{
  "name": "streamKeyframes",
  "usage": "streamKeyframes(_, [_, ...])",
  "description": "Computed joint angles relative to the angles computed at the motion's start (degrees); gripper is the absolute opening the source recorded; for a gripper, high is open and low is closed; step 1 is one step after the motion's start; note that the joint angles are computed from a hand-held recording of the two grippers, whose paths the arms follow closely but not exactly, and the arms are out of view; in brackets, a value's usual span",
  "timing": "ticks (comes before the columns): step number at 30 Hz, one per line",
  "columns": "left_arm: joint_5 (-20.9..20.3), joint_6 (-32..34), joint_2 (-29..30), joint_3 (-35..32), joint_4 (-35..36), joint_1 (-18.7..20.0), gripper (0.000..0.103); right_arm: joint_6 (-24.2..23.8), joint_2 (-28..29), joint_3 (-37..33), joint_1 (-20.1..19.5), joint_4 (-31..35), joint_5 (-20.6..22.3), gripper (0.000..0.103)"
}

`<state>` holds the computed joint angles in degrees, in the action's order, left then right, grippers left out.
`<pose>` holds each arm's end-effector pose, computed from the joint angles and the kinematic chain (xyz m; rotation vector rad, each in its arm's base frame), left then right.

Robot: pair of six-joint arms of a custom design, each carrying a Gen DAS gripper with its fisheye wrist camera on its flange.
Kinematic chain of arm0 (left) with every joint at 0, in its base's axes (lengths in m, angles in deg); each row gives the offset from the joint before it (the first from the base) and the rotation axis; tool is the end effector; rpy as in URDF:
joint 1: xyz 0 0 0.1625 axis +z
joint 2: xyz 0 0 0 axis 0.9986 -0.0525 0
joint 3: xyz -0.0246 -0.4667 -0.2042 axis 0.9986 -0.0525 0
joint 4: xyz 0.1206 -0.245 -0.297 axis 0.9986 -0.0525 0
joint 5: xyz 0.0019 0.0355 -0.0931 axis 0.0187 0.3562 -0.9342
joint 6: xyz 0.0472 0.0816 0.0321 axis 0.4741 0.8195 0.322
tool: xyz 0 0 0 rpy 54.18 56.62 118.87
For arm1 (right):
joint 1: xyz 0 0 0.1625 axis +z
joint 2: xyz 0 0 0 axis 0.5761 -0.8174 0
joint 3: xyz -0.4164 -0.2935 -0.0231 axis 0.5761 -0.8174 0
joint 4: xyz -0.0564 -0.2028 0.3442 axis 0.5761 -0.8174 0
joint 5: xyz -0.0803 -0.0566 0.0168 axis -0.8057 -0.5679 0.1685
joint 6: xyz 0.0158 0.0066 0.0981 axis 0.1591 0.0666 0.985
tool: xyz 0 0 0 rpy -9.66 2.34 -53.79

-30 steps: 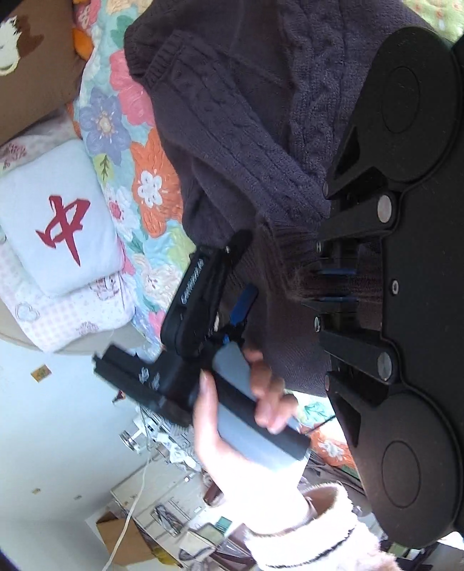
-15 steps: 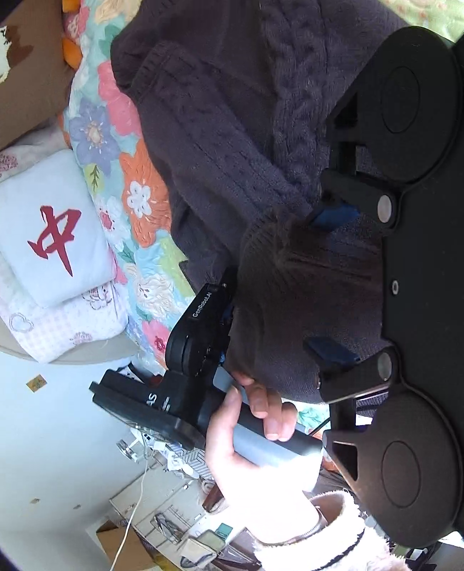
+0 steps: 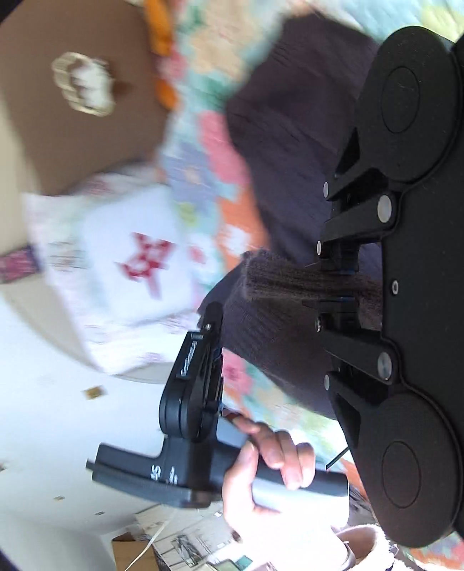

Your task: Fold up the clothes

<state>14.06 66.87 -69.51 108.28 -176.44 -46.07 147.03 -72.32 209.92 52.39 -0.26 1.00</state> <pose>-0.2325 -0.4619 0.1243 0.7728 2.4550 -0.9597 0.1221 -0.3119 0.1371 0.6714 -2.5341 1.2400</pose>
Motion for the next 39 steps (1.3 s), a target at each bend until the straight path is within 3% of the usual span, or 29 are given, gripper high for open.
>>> streamKeyframes(4, [-5.3,4.3,6.3,-6.3,-2.6,-2.0,0.009,-0.4,-7.0,2.8,-3.2,-2.4,3.7,0.012])
streamKeyframes(6, [-7.8,5.6,9.8,-9.8,-0.5,-1.9,0.010,0.3,-8.4,3.0,-5.9,-2.5,5.5,0.012])
streamKeyframes(10, [-6.1,-0.8,14.1,-15.6,14.3,-1.3,0.020,4.6,-6.9,0.1,-10.9,1.2,10.8,0.012])
streamKeyframes(14, [-4.9,-4.1,13.8,-11.9,15.1,-0.6,0.039,10.7,-4.5,-2.7,-15.4,7.6,11.7,0.012])
streamKeyframes(16, [-2.8,-4.3,12.7,-9.5,16.9,-1.1,0.044,11.5,-4.5,-3.2,-15.6,8.6,11.5,0.012])
streamKeyframes(20, [-0.4,-3.5,10.1,-6.2,22.1,-1.9,0.045,10.0,-5.0,-3.1,-14.0,7.3,12.9,0.012])
streamKeyframes(28, [-0.7,-4.1,8.7,-3.6,25.7,-2.9,0.050,7.9,-8.2,-1.6,-13.8,3.4,13.8,0.011])
streamKeyframes(35, [0.0,-5.5,9.1,-2.8,28.2,-3.4,0.055,8.9,-2.0,-4.7,-15.2,4.4,18.6,0.012])
streamKeyframes(37, [1.3,-6.4,8.9,-1.4,27.2,-4.1,0.055,10.0,-1.2,-5.1,-15.1,4.7,19.4,0.016])
streamKeyframes(39, [3.3,-7.9,8.2,0.8,25.4,-5.6,0.055,11.6,-2.7,-5.2,-14.5,6.5,18.8,0.029])
